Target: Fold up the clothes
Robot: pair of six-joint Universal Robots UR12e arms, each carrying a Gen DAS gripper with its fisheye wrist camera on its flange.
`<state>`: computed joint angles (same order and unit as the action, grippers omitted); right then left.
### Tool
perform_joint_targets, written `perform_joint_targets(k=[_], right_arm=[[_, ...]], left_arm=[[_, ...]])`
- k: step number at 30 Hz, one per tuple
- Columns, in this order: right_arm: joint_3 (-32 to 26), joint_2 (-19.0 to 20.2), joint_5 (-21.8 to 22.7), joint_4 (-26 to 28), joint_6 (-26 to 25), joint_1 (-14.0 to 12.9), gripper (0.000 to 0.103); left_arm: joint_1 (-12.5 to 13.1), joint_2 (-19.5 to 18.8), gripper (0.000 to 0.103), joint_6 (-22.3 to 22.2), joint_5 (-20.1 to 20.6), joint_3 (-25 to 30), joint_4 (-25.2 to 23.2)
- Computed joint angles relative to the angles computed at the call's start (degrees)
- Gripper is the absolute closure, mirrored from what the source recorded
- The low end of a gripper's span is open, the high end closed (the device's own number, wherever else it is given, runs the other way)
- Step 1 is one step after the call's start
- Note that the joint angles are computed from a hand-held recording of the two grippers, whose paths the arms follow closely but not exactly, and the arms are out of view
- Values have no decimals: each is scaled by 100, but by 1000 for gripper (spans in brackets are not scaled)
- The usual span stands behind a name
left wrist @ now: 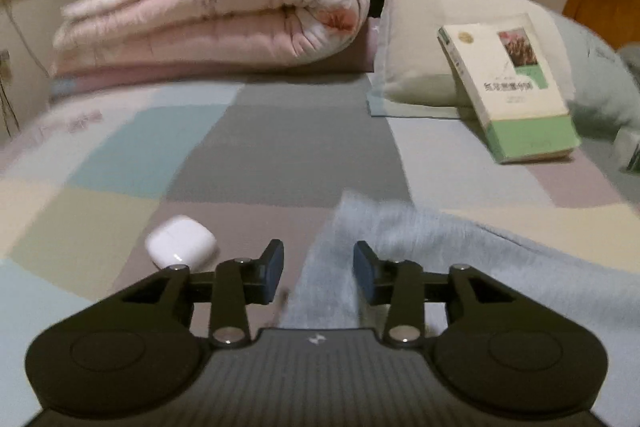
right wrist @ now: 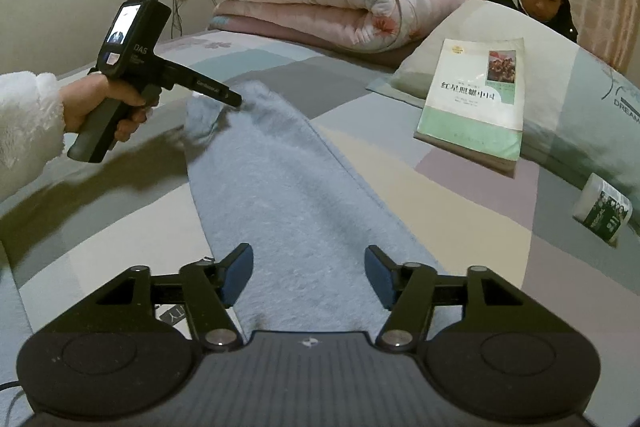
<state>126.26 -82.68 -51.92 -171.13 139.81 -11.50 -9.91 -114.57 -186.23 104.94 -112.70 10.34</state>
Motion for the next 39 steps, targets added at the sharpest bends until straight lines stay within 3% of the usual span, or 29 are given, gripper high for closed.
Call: perform_joint_targets(k=[1,4,10,11,13,14,17,21,23,27,31,39], right_arm=[[2,-9,21,32,-3,-14,35],[-16,-26,86,270,29,-65,34],[23,-72,67,451,96,-164,33],[38,-92,65,465,89,-193,33],[78,-146,57,482,76,-261,33],[108,-188,54,497,82,-312,33],[204,-336,15,562,129,-490,32],[419,-674,-110,741,168,-860,30],[543,-876,-153,879,193,-1087,29],[832,-1375,-128,1320,67,-1658,29],[1118,-1936,-82,1777,-166,-2338,26],[1532,-2661,188,2391,-665,-3589,22]], left_arm=[[-13,1,51,30,71,17,-23],[8,49,46,-197,-43,32,-149],[275,279,40,-154,-2182,-215,-547],[305,290,37,-148,-2354,-233,-669],[312,299,38,-192,-2249,-257,-927],[320,311,44,-216,-2183,-283,-976],[322,395,44,-247,-1890,-382,-955],[62,612,44,-13,-1142,-336,-1499],[-91,714,39,121,-929,-361,-1576],[-400,936,34,206,-972,-465,-1633],[-863,1021,27,291,-1006,-481,-1620],[-1894,515,25,689,-1176,-92,-1185]])
